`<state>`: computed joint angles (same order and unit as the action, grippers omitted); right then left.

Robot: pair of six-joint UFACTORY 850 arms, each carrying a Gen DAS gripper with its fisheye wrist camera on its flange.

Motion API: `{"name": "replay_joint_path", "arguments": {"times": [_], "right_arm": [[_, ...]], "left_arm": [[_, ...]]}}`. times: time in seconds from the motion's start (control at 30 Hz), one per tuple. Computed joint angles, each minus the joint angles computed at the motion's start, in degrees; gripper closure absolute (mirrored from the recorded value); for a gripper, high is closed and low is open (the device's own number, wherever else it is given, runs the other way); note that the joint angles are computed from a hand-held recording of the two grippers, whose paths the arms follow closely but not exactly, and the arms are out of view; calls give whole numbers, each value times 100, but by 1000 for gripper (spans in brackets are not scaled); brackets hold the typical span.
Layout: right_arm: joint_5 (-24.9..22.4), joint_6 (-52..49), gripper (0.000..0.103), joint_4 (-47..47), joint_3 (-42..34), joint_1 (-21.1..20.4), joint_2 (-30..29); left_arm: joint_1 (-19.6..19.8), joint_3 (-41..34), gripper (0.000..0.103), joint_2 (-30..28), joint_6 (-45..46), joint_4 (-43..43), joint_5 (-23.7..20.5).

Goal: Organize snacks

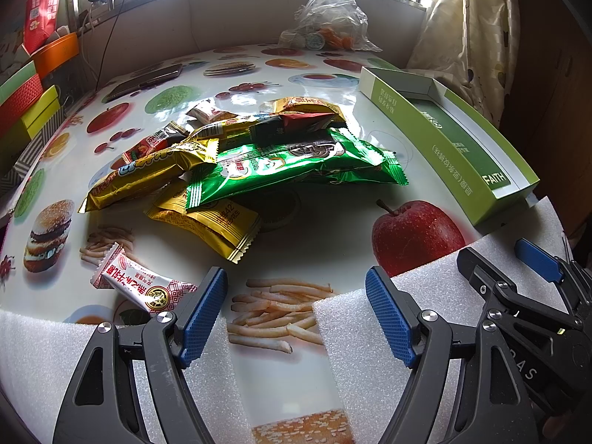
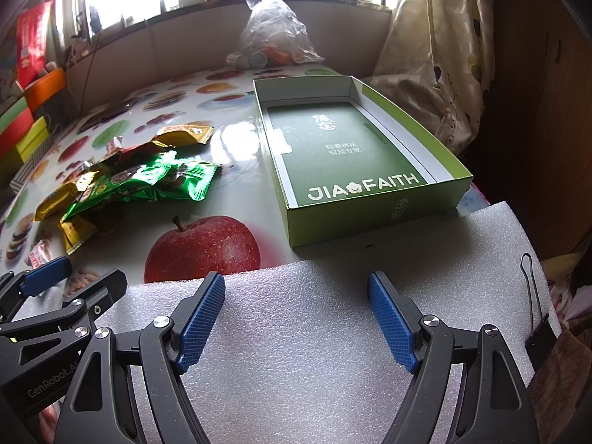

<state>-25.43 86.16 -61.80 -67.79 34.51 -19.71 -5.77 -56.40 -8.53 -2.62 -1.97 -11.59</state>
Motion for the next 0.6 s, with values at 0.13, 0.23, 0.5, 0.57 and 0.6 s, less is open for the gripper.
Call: {"name": "replay_joint_path", "arguments": {"times": [0.13, 0.23, 0.5, 0.57, 0.6], "right_arm": [[-3, -14, 24, 11, 0, 0, 4], [-5, 8, 24, -4, -4, 4, -5], [-3, -9, 24, 3, -4, 4, -3], [22, -34, 24, 38, 27, -10, 36], [37, -113, 24, 93, 25, -26, 40]], "left_arm": [[-3, -2, 26, -1, -28, 29, -2], [-4, 4, 26, 2, -20, 17, 4], [22, -55, 26, 1, 340, -314, -120], [57, -116, 26, -8, 737, -690, -272], [79, -139, 26, 0, 870, -781, -352]]}}
